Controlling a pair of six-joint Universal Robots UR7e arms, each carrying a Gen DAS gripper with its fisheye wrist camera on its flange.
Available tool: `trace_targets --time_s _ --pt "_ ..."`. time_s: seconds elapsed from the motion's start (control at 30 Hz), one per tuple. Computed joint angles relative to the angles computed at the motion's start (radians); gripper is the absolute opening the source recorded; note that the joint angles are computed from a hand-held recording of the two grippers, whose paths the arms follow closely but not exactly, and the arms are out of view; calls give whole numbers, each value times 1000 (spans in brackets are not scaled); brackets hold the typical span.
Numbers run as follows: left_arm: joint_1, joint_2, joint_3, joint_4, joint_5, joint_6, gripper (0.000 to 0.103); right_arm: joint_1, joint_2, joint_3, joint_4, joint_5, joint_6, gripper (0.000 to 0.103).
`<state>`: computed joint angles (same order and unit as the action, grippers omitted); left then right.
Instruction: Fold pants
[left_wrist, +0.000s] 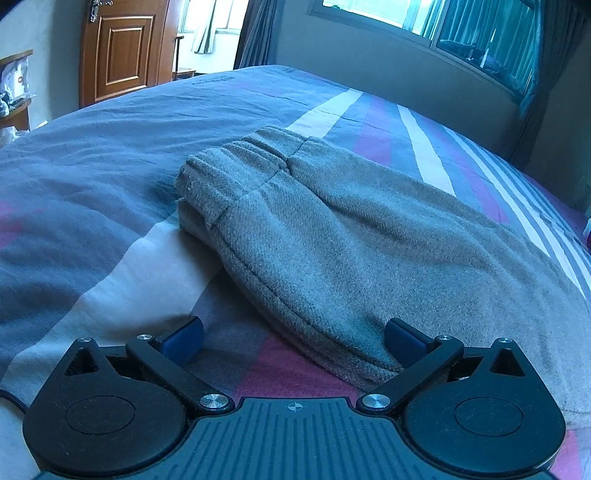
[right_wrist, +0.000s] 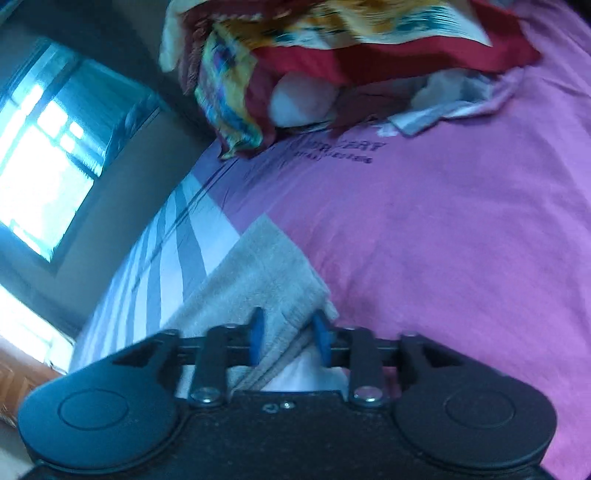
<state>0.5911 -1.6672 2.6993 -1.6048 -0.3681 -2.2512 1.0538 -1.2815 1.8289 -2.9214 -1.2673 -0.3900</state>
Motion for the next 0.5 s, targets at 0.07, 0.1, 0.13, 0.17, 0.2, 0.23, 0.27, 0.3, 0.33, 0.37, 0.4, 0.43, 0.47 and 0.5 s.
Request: trace_targets --time_s 0.07,0.1,0.13,0.17,0.2,0.23,0.27,0.3,0.33,0.37,0.4,0.43,0.47,0.5 --pt "2 9 -4 4 0 -5 103 -15 9 -18 49 24 32 44" --pt "2 9 -5 6 -1 -5 103 -16 21 -31 71 22 49 44" --pt "1 8 -5 6 -3 -4 103 -14 36 -38 62 28 57 42" --pt "1 5 -5 5 -4 -1 103 -7 48 -47 56 25 50 34" --pt "1 1 -4 4 -6 3 103 5 59 -52 45 9 36 13" --pt "1 -2 -5 3 -7 8 103 15 61 -49 36 8 22 13" --pt "1 -2 -6 4 -7 9 103 18 47 -20 -10 43 -12 13" --pt "1 -1 -5 6 -4 4 103 16 27 11 -57 94 -42 12" --pt "0 3 -3 8 0 -3 103 15 19 23 -84 118 -39 12" --pt "2 7 -3 8 3 -6 103 17 21 21 -101 100 -36 12" --pt "3 8 -3 7 3 -6 103 19 37 -3 -77 41 -33 12" --pt "3 5 -3 4 1 1 103 21 66 -43 -10 -33 -11 11" --pt "1 -5 -1 2 -1 12 103 22 80 -64 24 -65 7 11" --pt "-1 -19 0 7 -4 20 103 20 78 -61 18 -54 0 13"
